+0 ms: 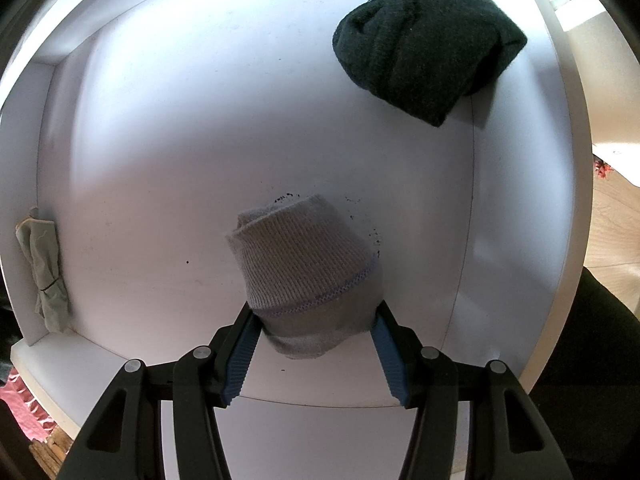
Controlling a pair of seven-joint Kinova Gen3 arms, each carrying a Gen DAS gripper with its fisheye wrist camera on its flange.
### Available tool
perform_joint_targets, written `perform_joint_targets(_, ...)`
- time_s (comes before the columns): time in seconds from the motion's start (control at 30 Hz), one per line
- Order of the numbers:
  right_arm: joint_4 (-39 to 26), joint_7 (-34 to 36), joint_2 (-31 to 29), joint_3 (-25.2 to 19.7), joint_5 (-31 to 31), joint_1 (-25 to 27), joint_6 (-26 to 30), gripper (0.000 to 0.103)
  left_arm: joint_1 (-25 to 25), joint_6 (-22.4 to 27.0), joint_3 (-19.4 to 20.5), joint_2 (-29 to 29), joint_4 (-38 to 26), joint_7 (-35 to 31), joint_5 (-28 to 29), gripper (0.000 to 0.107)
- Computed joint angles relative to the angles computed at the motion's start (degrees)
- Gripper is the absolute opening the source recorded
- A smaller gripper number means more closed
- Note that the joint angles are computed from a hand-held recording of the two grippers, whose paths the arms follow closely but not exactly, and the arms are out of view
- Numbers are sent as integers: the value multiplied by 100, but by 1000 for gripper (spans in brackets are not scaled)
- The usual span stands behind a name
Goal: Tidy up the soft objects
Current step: 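Move the left tool back to the shelf toward the olive folded cloth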
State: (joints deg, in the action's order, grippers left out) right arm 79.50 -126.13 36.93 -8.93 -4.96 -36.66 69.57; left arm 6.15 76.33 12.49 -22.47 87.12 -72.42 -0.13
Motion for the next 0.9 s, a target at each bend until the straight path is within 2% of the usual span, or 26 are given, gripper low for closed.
perform_joint_targets(0.13, 38, -4, -3, -2, -15, 1, -29, 56, 46, 310, 159, 282, 398, 122, -50, 98)
perform_joint_targets(0.2, 41, -11, -4, -3, -20, -2, -37, 56, 112, 484, 176, 531, 558, 211, -49, 91)
perform_joint_targets(0.27, 38, -22, -5, -6, -29, -7, -42, 56, 188, 761, 90, 925, 701, 362, 69, 88)
perform_joint_targets(0.37, 140, 13, -13, -11, -40, 30, -134, 56, 296, 856, -30, 1262, 953, 659, 99, 87)
perform_joint_targets(0.63, 258, 72, -22, -14, -55, 80, -235, 56, 681, 863, -159, 1844, 1335, 1127, -208, 87)
perform_joint_targets(0.9, 445, 150, -86, -31, -167, 224, -375, 56, 759, 745, -360, 2177, 1558, 1093, -24, 87)
